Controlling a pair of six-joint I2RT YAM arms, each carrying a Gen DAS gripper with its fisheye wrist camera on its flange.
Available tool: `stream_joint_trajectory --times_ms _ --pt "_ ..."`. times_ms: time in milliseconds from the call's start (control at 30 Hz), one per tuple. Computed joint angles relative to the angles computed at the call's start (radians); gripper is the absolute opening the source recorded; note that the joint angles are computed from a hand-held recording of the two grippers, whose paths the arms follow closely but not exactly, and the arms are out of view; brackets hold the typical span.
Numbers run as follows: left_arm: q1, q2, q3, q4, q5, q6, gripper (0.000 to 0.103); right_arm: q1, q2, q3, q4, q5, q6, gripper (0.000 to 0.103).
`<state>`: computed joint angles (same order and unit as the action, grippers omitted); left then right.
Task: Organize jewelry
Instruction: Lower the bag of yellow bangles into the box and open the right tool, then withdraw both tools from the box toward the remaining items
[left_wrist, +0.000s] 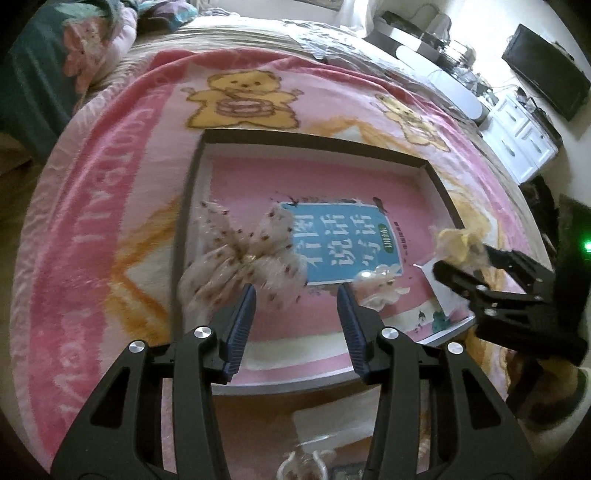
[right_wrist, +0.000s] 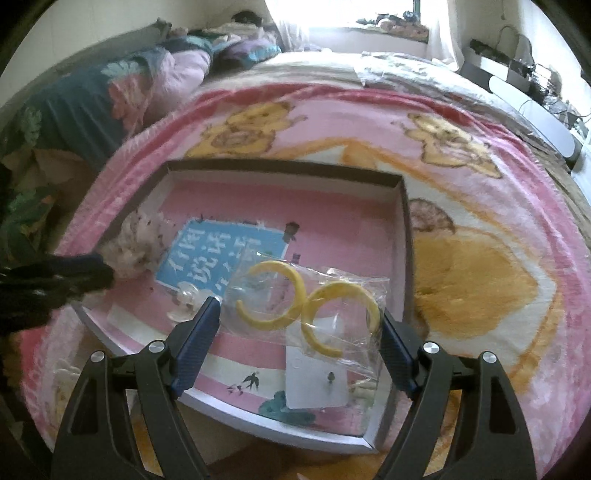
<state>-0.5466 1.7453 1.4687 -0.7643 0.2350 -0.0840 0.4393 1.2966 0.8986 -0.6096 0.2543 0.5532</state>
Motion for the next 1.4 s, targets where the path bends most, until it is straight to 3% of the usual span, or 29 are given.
stream_joint_trajectory --times_ms 167,367,500,700,967,1067,1400 --pt "0.018 -0.056 -0.038 -0.009 -0.005 -0.008 0.038 0.002 0.035 -0.019 0.013 -0.041 0.036 0.083" --pt "0.019 -0.100 -0.065 -0.018 -0.016 -0.023 0.042 0.041 -0.044 -0.047 -0.006 -0.014 0.105 0.092" --pt "0.013 -0.125 -0.069 -0.023 -0.016 -0.038 0.045 0.090 -0.136 -0.034 -0.076 0.061 0.146 0.098" --pt "0.000 -0.197 -0.090 -0.033 -0.020 -0.069 0.061 0.194 -0.270 0.014 -0.204 0.173 0.227 0.099" --pt "0.000 -0.300 -0.113 -0.056 -0.028 -0.097 0.085 0.373 -0.332 0.104 -0.370 0.336 0.362 0.099" --pt "0.001 -0.342 -0.116 -0.064 -0.034 -0.105 0.090 0.436 -0.335 0.142 -0.427 0.388 0.410 0.099" --pt "-0.002 -0.449 -0.125 -0.097 -0.043 -0.119 0.092 0.667 -0.305 0.273 -0.662 0.564 0.635 0.099"
